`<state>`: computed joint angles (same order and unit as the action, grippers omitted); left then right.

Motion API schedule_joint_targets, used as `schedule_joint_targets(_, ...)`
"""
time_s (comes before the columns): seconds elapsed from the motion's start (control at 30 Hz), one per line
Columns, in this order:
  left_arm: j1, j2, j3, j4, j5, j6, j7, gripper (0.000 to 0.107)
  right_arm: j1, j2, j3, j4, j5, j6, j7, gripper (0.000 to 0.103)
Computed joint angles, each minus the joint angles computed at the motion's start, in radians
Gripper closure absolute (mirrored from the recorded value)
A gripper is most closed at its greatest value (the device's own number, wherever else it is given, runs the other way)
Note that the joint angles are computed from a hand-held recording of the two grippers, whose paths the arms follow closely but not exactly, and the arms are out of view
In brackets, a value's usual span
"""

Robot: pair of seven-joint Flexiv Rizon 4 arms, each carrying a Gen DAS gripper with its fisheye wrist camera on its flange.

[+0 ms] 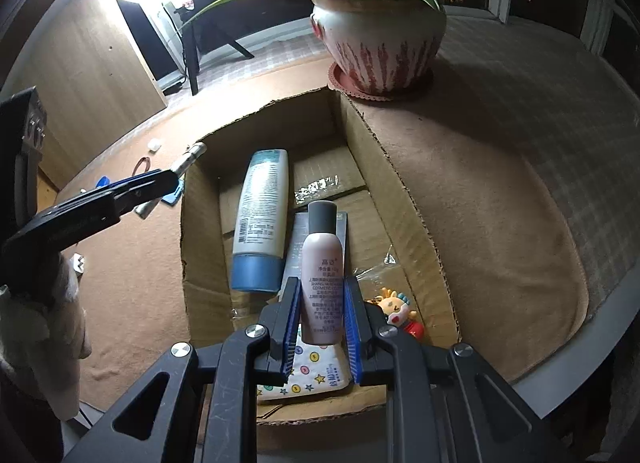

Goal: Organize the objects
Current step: 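Open the right tool to drop the bottle while the left tool drops the lighter into the box, then move the left tool to the white USB charger on the table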

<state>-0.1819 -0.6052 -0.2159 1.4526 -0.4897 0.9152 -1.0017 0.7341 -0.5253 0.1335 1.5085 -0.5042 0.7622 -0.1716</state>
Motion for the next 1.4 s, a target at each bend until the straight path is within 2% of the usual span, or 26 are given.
schedule_joint_targets(0.17, -0.008, -0.02, -0.001, -0.022, 0.01, -0.005, -0.014, 0.08, -0.005, 0.002, -0.006, 0.017, -0.01, 0.045, 0.007, 0.082)
schedule_joint_targets(0.23, -0.012, -0.02, 0.009, -0.028, 0.018, -0.011, -0.032, 0.058, -0.018, 0.0, 0.003, 0.022, 0.003, 0.081, -0.008, 0.06)
schedule_joint_targets(0.27, -0.009, -0.017, 0.006, -0.019, 0.011, 0.004, -0.033, 0.047, -0.018, 0.001, 0.001, 0.024, 0.002, 0.093, -0.011, 0.044)
schedule_joint_targets(0.3, -0.003, -0.012, 0.0, -0.01, 0.004, 0.015, -0.026, 0.047, -0.012, 0.003, -0.006, 0.028, -0.008, 0.097, -0.004, 0.04)
schedule_joint_targets(0.5, 0.014, 0.005, 0.01, 0.012, 0.002, 0.026, -0.032, 0.047, -0.004, -0.004, -0.014, 0.016, -0.026, 0.103, 0.01, 0.04)
schedule_joint_targets(0.9, 0.086, 0.083, 0.028, 0.123, -0.05, 0.032, 0.005, 0.047, 0.025, -0.078, -0.016, -0.104, 0.0, 0.092, -0.047, 0.04)
schedule_joint_targets(1.13, 0.138, 0.132, 0.068, 0.194, -0.066, 0.038, 0.018, 0.047, 0.07, -0.172, -0.035, -0.256, 0.003, 0.065, -0.109, 0.04)
schedule_joint_targets(1.27, 0.17, 0.147, 0.094, 0.223, -0.068, 0.039, 0.018, 0.047, 0.112, -0.223, -0.077, -0.326, -0.028, 0.083, -0.102, 0.04)
schedule_joint_targets(1.4, 0.212, 0.15, 0.122, 0.241, -0.068, 0.042, 0.011, 0.047, 0.118, -0.295, -0.062, -0.444, 0.008, 0.066, -0.151, 0.04)
